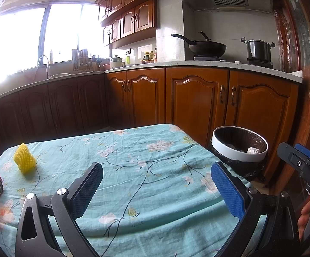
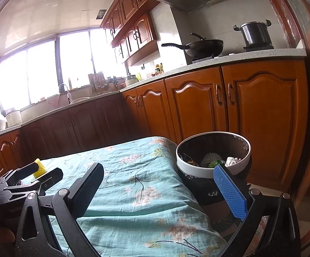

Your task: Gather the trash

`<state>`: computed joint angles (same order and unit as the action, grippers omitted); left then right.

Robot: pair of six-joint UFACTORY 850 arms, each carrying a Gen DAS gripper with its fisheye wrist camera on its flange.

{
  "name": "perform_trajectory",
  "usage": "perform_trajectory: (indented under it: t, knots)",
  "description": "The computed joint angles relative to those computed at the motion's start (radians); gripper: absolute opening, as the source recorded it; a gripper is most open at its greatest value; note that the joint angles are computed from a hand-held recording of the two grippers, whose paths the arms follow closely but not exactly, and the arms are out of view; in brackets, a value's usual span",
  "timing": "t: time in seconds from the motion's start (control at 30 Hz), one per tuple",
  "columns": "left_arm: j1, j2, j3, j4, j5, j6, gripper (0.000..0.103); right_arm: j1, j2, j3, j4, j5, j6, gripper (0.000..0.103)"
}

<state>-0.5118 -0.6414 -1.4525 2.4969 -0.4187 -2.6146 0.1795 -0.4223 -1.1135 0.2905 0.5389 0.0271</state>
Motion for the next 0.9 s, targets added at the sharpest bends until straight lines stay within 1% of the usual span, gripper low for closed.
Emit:
perform_trajectory:
  t: [0.5, 0.9]
  knots:
    - [0.005, -0.008, -0.013, 0.000, 0.014, -0.006, 0.102, 0.002, -0.005, -0.008, -0.005, -0.006, 0.006, 0.103]
    - [0.016, -0.013, -0.027, 0.006, 0.042, -0.031, 0.102, -0.007, -0.033, -0.046, -0.045, -0.045, 0.040, 0.103]
